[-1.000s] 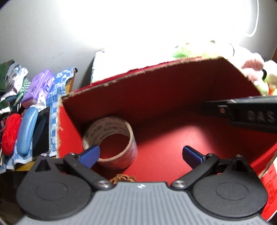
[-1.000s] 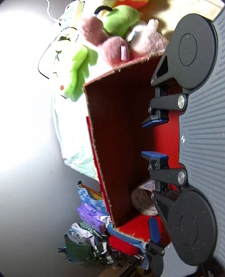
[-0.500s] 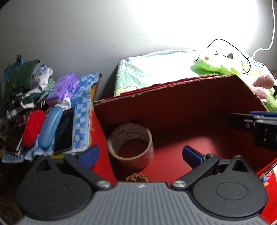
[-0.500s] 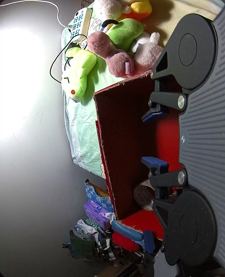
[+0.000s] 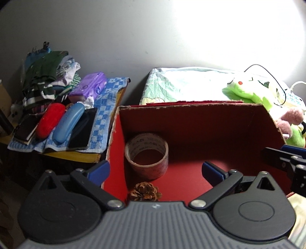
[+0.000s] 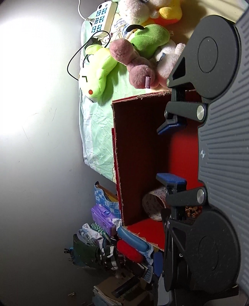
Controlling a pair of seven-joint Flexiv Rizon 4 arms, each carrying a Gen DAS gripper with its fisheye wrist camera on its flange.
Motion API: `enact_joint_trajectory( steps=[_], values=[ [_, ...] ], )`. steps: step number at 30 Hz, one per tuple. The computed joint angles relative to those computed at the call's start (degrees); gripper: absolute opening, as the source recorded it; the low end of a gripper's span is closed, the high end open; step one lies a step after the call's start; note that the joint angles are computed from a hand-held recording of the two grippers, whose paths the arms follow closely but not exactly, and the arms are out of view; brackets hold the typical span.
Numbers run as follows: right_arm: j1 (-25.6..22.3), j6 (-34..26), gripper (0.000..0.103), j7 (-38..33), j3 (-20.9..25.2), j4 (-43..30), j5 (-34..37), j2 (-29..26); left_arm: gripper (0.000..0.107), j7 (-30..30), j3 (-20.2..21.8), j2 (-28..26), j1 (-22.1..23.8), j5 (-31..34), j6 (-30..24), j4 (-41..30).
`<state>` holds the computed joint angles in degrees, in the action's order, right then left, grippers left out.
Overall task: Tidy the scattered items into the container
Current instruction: 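Withdraw the right gripper from the box and reach toward the wooden ball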
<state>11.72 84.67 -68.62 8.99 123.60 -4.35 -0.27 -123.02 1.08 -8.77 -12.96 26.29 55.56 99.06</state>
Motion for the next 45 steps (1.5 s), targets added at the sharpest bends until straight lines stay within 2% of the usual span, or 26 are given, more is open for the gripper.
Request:
enact_joint_trajectory(
  steps=[5, 9, 16, 18, 20, 25, 27, 29, 34, 36, 38, 42, 45],
  values=[
    [0.9, -3.6, 0.047, -13.0, 0.1, -2.2, 12.9, 1.8, 0.102, -6.0, -0.3, 1.1, -2.3, 7.0, -5.5, -2.0],
    [2.1, -7.2, 0.047, -22.7, -0.7, -3.9, 23.5, 3.4, 0.102, -7.5, -1.1, 2.8, -2.3, 6.7, -7.6, -1.1],
    [4.4, -12.9, 0.043, -41.4, -4.0, -5.6, 40.9, 7.0, 0.101, -8.6, -2.3, 9.7, -0.2, 5.3, -3.8, 6.1],
    [4.7, -16.1, 0.037, -46.9, -5.3, -6.3, 45.6, 7.8, 0.101, -8.0, -3.0, 11.6, 0.5, 5.2, -2.8, 8.3],
    [4.6, -19.0, 0.035, -51.4, -6.1, -6.4, 49.1, 8.7, 0.101, -6.0, -3.6, 13.1, 1.1, 3.9, -1.2, 10.7],
    [3.7, -26.7, 0.030, -60.4, -7.5, -5.7, 54.8, 10.5, 0.101, 1.3, -4.2, 15.1, 1.7, -5.4, 4.2, 18.2],
    [3.0, -30.2, 0.024, -62.1, -7.7, -5.5, 55.4, 10.6, 0.097, 3.2, -4.6, 14.9, 1.7, -8.1, 5.0, 20.3],
    [2.4, -32.9, 0.021, -62.6, -7.4, -5.3, 55.2, 10.2, 0.094, 5.8, -4.9, 14.1, 1.3, -11.6, 6.4, 22.2],
    [1.1, -37.0, 0.021, -60.2, -6.0, -6.0, 53.5, 8.0, 0.093, 10.4, -5.0, 10.8, 0.4, -19.7, 9.7, 24.8],
    [0.8, -36.6, 0.021, -59.4, -5.1, -6.2, 52.9, 7.3, 0.083, 11.1, -5.1, 9.5, 0.3, -20.5, 10.4, 24.7],
    [0.6, -35.5, 0.021, -57.5, -4.1, -6.3, 51.4, 6.4, 0.078, 11.7, -5.1, 8.4, 0.2, -20.9, 10.7, 24.3],
    [0.3, -35.4, 0.022, -56.0, -3.2, -6.6, 50.9, 5.3, 0.077, 16.5, -4.8, 7.0, -0.1, -25.5, 13.5, 25.4],
    [0.3, -35.2, 0.025, -53.9, -2.6, -6.7, 49.6, 4.5, 0.077, 22.3, -5.0, 6.4, -0.4, -31.7, 16.3, 27.3]
  ],
)
